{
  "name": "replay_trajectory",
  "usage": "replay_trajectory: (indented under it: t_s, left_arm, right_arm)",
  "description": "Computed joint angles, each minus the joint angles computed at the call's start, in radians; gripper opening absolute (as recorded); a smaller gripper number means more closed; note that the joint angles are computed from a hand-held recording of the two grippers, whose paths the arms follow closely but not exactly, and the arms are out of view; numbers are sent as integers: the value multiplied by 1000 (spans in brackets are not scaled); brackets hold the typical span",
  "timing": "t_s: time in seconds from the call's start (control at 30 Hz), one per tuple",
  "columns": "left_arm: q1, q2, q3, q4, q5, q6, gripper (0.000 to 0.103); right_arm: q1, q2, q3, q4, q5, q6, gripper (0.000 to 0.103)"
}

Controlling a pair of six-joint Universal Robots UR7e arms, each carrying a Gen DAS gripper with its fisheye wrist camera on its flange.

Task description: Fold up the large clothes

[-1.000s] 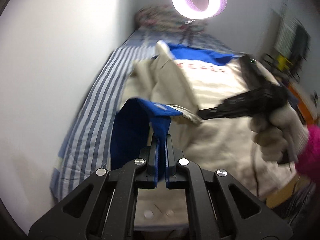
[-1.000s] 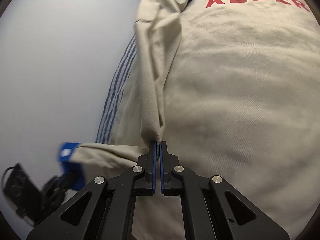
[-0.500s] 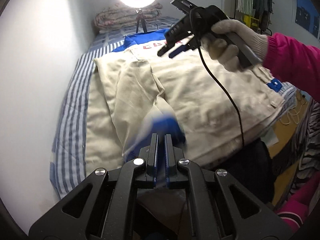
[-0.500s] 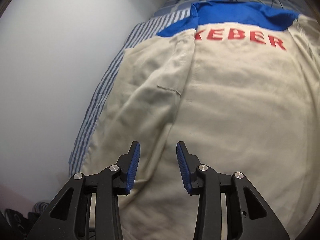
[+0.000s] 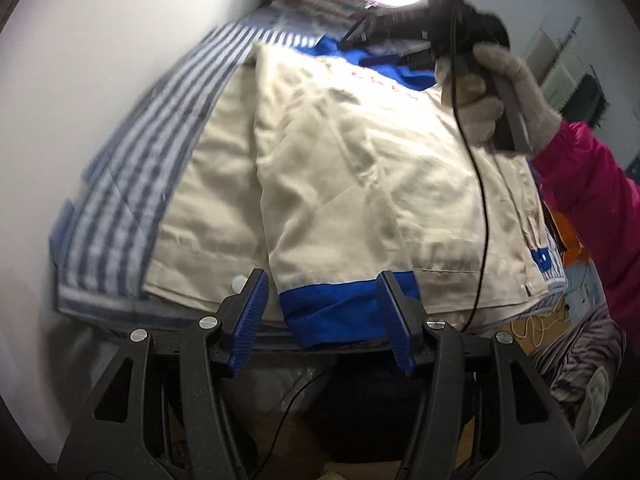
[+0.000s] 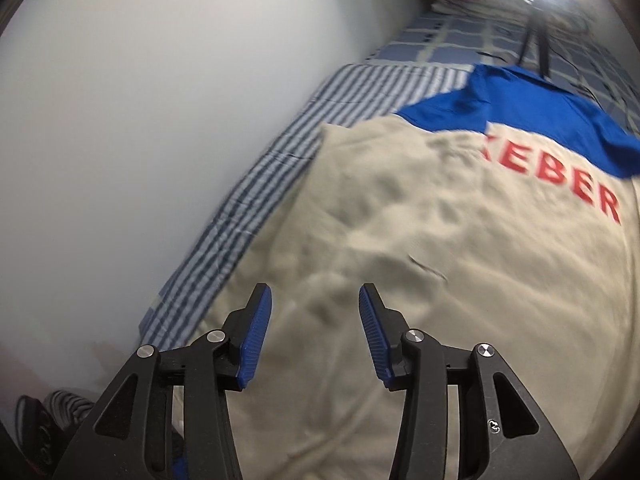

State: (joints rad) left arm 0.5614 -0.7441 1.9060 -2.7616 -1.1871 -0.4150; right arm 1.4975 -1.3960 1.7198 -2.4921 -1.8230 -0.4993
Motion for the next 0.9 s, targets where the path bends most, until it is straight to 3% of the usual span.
replay_trajectory:
  t_s: [0.17, 0.27, 0.37, 0.5, 0.6, 0.73, 0.8, 0.83, 0.87, 0.9]
  left_arm:
    - [39, 28, -24, 23, -48, -71, 56]
    - [65, 44, -35, 26, -95, -107, 47]
    - [82, 57, -40, 21, -126, -125, 45]
    - [94, 66, -47, 1, -158, -123, 30]
    - [95, 71, -51, -4, -156, -121, 7]
    - [72, 63, -41, -26, -113, -96, 4]
    - [66, 59, -40, -30, -99, -93, 4]
    - [63, 55, -36, -34, -89, -96, 4]
    - [61, 52, -32, -37, -83, -94, 4]
    - [58, 49, -28, -42, -73, -89, 4]
  right_arm:
    - [41, 109, -66, -44, -71, 12, 46]
    - [58, 171, -111, -67, -111, 21, 54]
    - [71, 240, -171, -74, -156, 22, 54]
    - [85, 314, -242, -59, -195, 26, 54]
    - [93, 363, -281, -64, -239, 27, 54]
    - [104, 419, -312, -85, -322, 7, 54]
    - [112, 449, -326, -95, -386, -18, 47]
    - [113, 462, -330, -102, -410, -32, 31]
    - [114, 474, -337, -95, -433, -37, 23]
    - [113, 479, -339, -92, -440, -38, 21]
